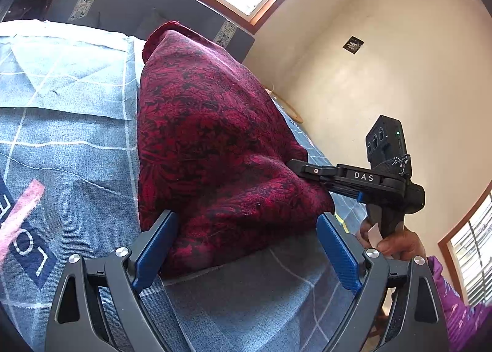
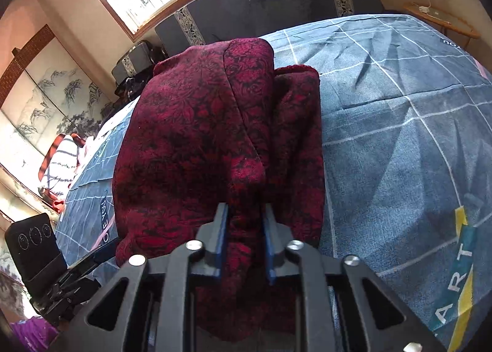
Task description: Fold small clothes
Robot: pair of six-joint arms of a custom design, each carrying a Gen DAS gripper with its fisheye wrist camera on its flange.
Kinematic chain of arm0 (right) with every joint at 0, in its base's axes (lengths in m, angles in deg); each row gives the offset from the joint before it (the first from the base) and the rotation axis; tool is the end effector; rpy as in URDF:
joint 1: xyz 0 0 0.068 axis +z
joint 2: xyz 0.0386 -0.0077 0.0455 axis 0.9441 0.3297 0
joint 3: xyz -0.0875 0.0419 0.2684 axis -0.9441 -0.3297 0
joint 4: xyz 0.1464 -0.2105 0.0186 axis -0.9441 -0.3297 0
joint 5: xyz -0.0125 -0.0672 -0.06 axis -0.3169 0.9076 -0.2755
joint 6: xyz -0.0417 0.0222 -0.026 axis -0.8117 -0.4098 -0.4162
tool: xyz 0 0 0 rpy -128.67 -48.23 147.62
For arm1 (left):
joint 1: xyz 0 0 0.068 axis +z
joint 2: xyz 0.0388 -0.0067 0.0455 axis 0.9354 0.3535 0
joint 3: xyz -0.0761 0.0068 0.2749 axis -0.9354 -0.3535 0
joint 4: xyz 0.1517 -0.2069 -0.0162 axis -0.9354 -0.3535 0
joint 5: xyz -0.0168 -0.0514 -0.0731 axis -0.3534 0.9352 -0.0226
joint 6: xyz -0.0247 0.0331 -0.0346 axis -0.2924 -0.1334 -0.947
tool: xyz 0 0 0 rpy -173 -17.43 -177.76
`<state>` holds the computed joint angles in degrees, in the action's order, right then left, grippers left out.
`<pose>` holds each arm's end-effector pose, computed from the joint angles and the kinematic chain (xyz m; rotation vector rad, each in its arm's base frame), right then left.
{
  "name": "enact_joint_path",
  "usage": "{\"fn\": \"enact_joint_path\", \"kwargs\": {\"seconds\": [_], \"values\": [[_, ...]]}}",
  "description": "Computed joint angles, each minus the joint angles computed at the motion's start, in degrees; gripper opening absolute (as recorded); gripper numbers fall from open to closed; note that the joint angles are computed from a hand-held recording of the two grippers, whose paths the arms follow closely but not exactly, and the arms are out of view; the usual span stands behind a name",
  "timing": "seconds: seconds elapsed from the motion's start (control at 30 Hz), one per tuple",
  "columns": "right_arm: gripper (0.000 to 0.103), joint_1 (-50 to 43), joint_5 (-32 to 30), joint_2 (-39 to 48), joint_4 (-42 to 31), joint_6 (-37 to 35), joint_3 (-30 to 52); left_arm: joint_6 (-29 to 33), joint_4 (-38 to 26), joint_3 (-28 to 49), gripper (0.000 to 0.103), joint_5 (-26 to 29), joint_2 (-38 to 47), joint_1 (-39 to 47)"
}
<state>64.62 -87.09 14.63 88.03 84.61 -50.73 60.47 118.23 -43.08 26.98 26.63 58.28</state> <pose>0.2085 -0.0086 0.0903 0.2113 2.4345 0.5325 0.2499 -0.0746 0.0729 0.4062 2.2140 -1.1190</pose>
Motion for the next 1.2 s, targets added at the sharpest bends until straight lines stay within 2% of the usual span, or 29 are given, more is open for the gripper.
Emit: {"fn": "enact_joint_path", "kwargs": {"seconds": [0.1, 0.17, 0.23, 0.3, 0.37, 0.43, 0.6, 0.7, 0.73, 0.83, 0.9, 0.93, 0.97, 1.03, 1.07, 1.13, 1.2], "values": [[0.012, -4.55, -2.73, -7.31, -0.87, -1.95, -2.64, -0.93, 2.56, -0.69, 0.092, 2.84, 1.17, 1.68], [0.009, -6.53, -2.14, -2.68, 0.66, -3.73, -2.38, -0.18, 1.15, -0.35, 0.092, 2.37, 0.69, 1.17], [0.009, -5.99, -2.68, 4.32, 5.78, -4.09, -2.79, 0.47, -0.06, -0.2, 0.093, 1.01, -0.19, 0.3], [0.008, -4.19, -0.08, 4.34, 8.48, -3.54, -3.85, 0.25, 0.01, -0.08, 0.093, 1.08, -0.14, 0.31], [0.009, -5.44, -1.82, 5.69, 10.24, -2.6, -3.82, -0.07, 0.28, 0.02, 0.093, 1.67, 0.13, 0.65], [0.008, -5.57, -1.84, 6.23, 11.6, -2.95, -4.28, 0.51, -2.14, 0.21, 0.093, 1.28, -1.22, 0.72], [0.012, -3.62, 1.31, 2.56, 7.75, -3.19, -4.08, 2.78, -8.63, -1.23, 0.093, -2.52, -9.84, 2.57], [0.02, -1.08, 3.93, 0.36, 3.51, -2.57, -2.42, 5.46, -14.44, 2.82, 0.094, -4.72, -12.24, 4.3], [0.023, -0.61, 4.6, -0.12, 2.27, -2.44, -1.79, 6.29, -17.79, 5.67, 0.098, -4.73, -11.43, 4.59], [0.036, 0.43, 5.6, -0.74, -0.03, -2.82, -0.4, 12.42, -36.22, 20.17, 0.098, -1.33, -3.34, 4.32], [0.044, 0.85, 6.6, -1.66, -1.83, -3.06, 0.34, 14.13, -43.33, 27.81, 0.098, -0.41, 2.5, 4.35], [0.066, 1.63, 9.64, -2.34, -3.09, -2.82, 0.73, 14.34, -45.0, 30.57, 0.098, 0.14, 4.96, 4.49], [0.083, 2.14, 12.51, -2.66, -3.85, -2.85, 0.96, 14.49, -46.34, 32.91, 0.098, 0.36, 7.08, 4.71], [0.084, -0.36, 9.85, -1.92, -2.94, -4.53, 0.76, 16.58, -51.37, 38.41, 0.098, 2.75, 11.63, 5.13], [0.084, -2.24, 6.96, -0.68, -2.96, -5.15, 1.21, 18.16, -54.65, 41.27, 0.098, 3.32, 13.77, 4.95], [0.084, -5.48, 0.78, 2.9, -3.06, -5.86, 2.96, 20.31, -55.46, 43.0, 0.098, 4.56, 15.23, 4.89], [0.083, -7.75, -5.6, 6.58, -3.87, -6.72, 5.39, 23.65, -61.1, 46.98, 0.098, 7.07, 17.34, 4.73]]}}
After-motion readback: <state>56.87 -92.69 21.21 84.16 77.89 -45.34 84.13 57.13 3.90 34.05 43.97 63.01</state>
